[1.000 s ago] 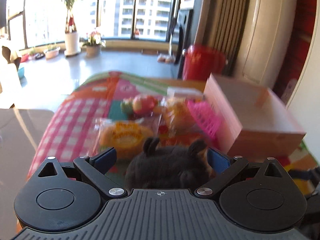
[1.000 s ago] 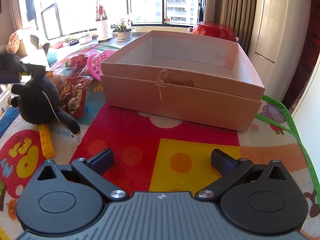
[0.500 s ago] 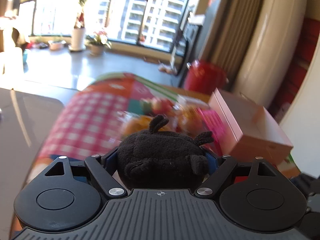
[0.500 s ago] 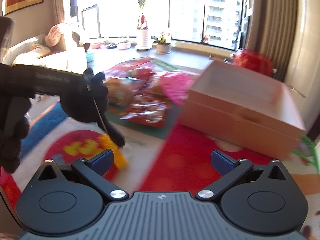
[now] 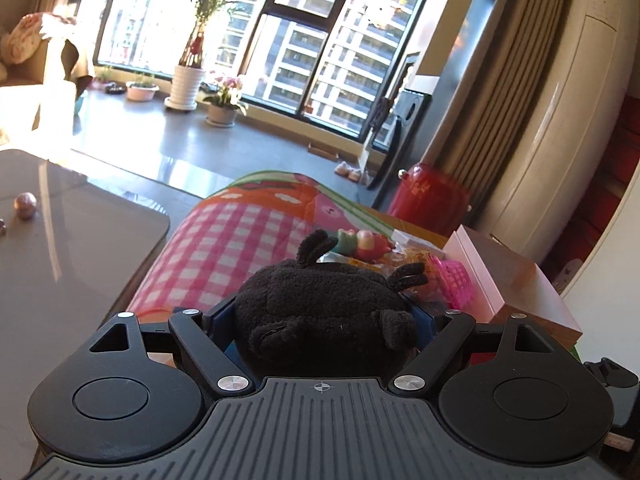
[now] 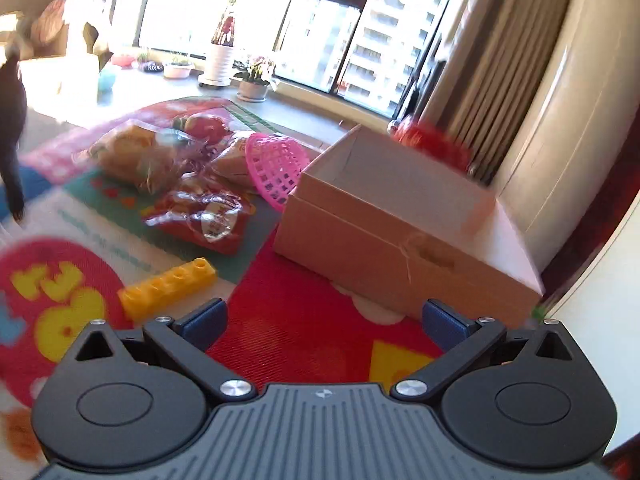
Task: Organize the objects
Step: 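Grasp the black plush toy with the left tool and lift it, then grasp the yellow Lego brick with the right tool while the left tool carries the plush toward the box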
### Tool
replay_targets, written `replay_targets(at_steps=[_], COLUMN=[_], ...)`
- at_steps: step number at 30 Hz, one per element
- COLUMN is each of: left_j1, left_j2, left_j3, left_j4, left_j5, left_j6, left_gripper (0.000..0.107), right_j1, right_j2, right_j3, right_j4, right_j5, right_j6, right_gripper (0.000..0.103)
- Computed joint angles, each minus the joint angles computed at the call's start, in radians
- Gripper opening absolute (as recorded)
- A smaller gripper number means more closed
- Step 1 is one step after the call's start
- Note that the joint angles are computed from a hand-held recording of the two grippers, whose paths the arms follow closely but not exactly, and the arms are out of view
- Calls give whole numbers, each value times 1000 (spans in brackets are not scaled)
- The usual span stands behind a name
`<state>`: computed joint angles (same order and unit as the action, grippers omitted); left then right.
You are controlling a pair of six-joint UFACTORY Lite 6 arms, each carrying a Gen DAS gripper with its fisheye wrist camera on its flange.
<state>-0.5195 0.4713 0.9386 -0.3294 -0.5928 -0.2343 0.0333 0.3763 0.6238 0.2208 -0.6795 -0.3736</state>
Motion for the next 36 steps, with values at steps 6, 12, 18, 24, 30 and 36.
replay_targets(at_steps=[6,12,18,24,30,36], left_j1=[14,28,-12,-100,-140,-141], left_j2=[13,-43,-11,35,97,125], left_j3=[13,-70,-26,130,271,297], left_j4=[82,137,24,-128,-199,-217], left_j5=[17,13,60,187,216,206], left_j6=[-7,-46,11,273,343,324], left_gripper=[87,87,87,87,87,87], right_j1=[-7,-93,-182,-240,-346,-311], right_j2=[-9,138,211,64,-27,11], right_j3=[40,244,371,214,110,122], right_j4=[-456,-911,-1358,-1417,-1461,-1417], right_j5=[102,176,131,93,54,10], right_j6=[292,449,946,957,975,1048], right_gripper=[103,96,72,26,26,30])
